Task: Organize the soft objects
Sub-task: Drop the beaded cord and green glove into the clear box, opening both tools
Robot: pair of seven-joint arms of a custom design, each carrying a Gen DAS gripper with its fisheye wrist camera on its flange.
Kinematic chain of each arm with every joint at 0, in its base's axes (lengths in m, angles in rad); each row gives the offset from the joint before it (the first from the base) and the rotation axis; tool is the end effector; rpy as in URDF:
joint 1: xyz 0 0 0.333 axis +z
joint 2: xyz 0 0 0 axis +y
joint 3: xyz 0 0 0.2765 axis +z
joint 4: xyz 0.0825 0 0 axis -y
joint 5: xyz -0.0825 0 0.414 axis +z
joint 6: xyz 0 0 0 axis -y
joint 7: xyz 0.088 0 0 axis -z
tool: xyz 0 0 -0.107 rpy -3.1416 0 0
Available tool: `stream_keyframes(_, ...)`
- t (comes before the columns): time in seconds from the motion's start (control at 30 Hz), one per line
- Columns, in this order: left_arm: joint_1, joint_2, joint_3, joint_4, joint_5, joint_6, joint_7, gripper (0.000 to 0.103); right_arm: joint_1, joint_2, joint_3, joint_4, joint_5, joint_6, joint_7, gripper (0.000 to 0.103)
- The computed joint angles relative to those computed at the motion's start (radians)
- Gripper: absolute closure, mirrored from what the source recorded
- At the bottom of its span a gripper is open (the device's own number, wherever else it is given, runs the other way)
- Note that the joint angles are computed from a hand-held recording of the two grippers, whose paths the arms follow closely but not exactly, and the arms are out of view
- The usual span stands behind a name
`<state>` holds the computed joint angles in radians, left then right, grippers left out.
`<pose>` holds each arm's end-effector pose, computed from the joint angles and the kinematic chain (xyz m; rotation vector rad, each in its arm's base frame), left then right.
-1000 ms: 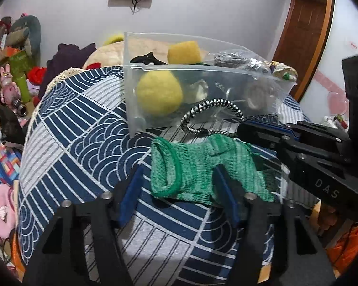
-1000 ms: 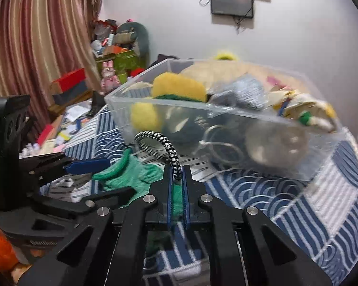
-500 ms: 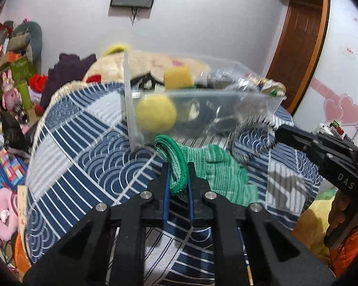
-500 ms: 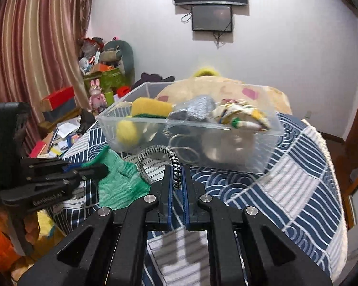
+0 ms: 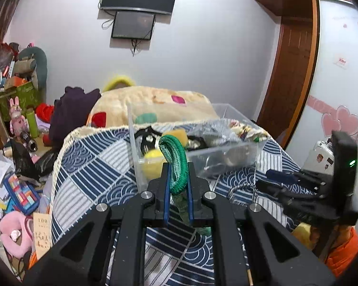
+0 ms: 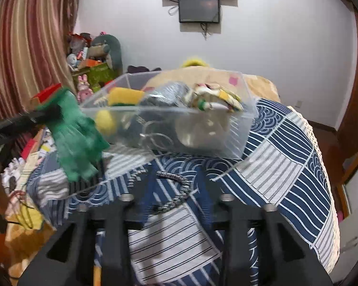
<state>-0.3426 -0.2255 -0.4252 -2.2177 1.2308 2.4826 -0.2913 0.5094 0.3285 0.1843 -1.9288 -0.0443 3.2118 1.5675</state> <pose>0.3956 -0.3961 0.4597 -1.7383 1.4055 -1.0283 0.5244 0.4292 0.3831 -2.0123 0.9332 -0.4581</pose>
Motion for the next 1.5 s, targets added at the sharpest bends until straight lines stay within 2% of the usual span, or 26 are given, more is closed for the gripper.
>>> stream_keyframes(0.03, 0.002, 0.002, 0.000, 0.006, 0.006, -0.003, 0.003, 0.092, 0.036, 0.009, -0.040, 0.012, -0.008, -0.010, 0.015, 0.068)
stream_keyframes(0.13, 0.002, 0.002, -0.001, 0.019, 0.021, -0.016, 0.009, 0.092, 0.050, 0.050, -0.055, 0.064, -0.017, -0.074, 0.024, 0.068)
stream_keyframes(0.2, 0.003, 0.000, -0.002, 0.026, 0.033, -0.024, 0.008, 0.092, 0.049, 0.073, -0.053, 0.088, -0.020, -0.102, 0.029, 0.077)
stream_keyframes(0.27, 0.004, -0.002, -0.003, 0.033, 0.045, -0.036, 0.009, 0.092, 0.087, 0.077, -0.099, 0.087, -0.048, -0.086, 0.075, 0.093)
stream_keyframes(0.3, 0.005, -0.004, -0.003, 0.036, 0.050, -0.039, 0.009, 0.092, 0.083, 0.072, -0.096, 0.082, -0.040, -0.083, 0.075, 0.093)
stream_keyframes(0.37, 0.007, -0.005, -0.002, 0.044, 0.059, -0.048, 0.014, 0.092, 0.023, 0.059, -0.030, 0.062, -0.016, -0.065, 0.050, 0.095)
stream_keyframes(0.7, 0.024, -0.018, 0.004, 0.066, 0.095, -0.077, 0.025, 0.092, -0.041, -0.063, 0.049, -0.053, -0.015, 0.112, 0.012, 0.095)
stream_keyframes(0.73, 0.026, -0.017, 0.004, 0.069, 0.099, -0.080, 0.022, 0.092, -0.026, -0.061, 0.036, -0.033, -0.016, 0.114, 0.011, 0.095)
stream_keyframes(0.77, 0.028, -0.015, 0.004, 0.070, 0.103, -0.083, 0.018, 0.092, 0.022, -0.068, -0.012, -0.030, -0.001, 0.130, 0.008, 0.095)
stream_keyframes(0.87, 0.038, -0.009, 0.012, 0.077, 0.113, -0.092, -0.004, 0.092, 0.090, -0.051, -0.085, 0.018, 0.023, 0.144, -0.009, 0.095)
stream_keyframes(0.97, 0.049, 0.002, 0.023, 0.082, 0.124, -0.091, -0.038, 0.092, 0.287, -0.009, -0.277, 0.086, 0.133, 0.145, -0.067, 0.095)
stream_keyframes(1.07, 0.057, 0.031, 0.038, 0.094, 0.116, -0.098, -0.054, 0.092, 0.422, 0.056, -0.424, 0.175, 0.212, 0.110, -0.085, 0.095)
stream_keyframes(1.13, 0.058, 0.050, 0.047, 0.101, 0.108, -0.109, -0.056, 0.092, 0.451, 0.095, -0.462, 0.223, 0.216, 0.083, -0.063, 0.095)
stream_keyframes(1.2, 0.059, 0.066, 0.062, 0.099, 0.099, -0.087, -0.065, 0.092, 0.474, 0.126, -0.494, 0.260, 0.199, 0.056, -0.030, 0.095)
stream_keyframes(1.27, 0.058, 0.086, 0.072, 0.104, 0.086, -0.074, -0.059, 0.092, 0.530, 0.166, -0.566, 0.301, 0.180, 0.029, 0.013, 0.095)
stream_keyframes(1.4, 0.050, 0.140, 0.094, 0.127, 0.046, -0.029, -0.005, 0.092, 0.525, 0.230, -0.574, 0.389, 0.126, -0.039, 0.058, 0.095)
stream_keyframes(1.5, 0.035, 0.185, 0.104, 0.156, 0.030, -0.028, 0.034, 0.092, 0.512, 0.261, -0.565, 0.435, 0.085, -0.079, 0.086, 0.095)
